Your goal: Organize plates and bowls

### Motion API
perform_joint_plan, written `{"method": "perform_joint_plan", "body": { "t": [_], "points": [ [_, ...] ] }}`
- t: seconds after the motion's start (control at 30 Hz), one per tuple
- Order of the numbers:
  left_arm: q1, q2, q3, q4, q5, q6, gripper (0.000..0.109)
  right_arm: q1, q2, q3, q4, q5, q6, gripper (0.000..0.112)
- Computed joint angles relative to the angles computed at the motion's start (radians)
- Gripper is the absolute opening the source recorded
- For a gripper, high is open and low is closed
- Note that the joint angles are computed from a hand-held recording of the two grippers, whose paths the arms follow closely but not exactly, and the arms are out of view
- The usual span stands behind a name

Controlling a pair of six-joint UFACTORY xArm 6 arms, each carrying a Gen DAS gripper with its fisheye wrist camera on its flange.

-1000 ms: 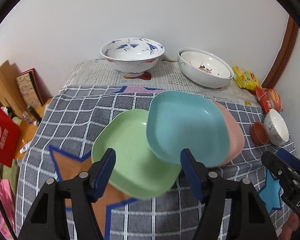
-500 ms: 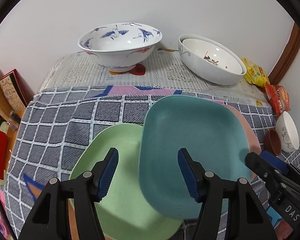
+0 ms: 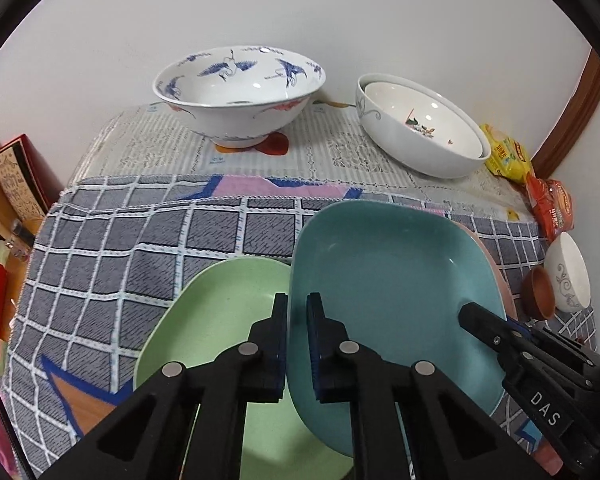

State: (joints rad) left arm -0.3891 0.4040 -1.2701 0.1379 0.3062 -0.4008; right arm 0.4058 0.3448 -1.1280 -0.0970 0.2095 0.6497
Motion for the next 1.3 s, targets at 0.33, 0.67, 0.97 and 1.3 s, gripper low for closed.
{"method": "perform_joint_plan", "body": {
  "t": [0.33,0.67,0.97,1.3],
  "points": [
    [0.036,-0.152,0.157,0.152,-0.013,-0.156,0.009,0.056,-0.05,0.016,0.012,0.0,-0.028,0.009],
    [0.083,-0.251,0.278,0.246,-0.024,-0.246,0.009,0.122,-0.049,0.008,0.027,0.007,-0.043,0.009],
    [0.108,-0.251,0.315,0.219,-0.054,-0.222,0.009,0.153,-0.038,0.002,-0.019,0.033,0.013,0.01],
    [0.115,-0.189,0.271,0.109,-0.075,-0.107,0.011,0.158,-0.002,-0.031,0.013,0.082,-0.016,0.011]
  ]
}}
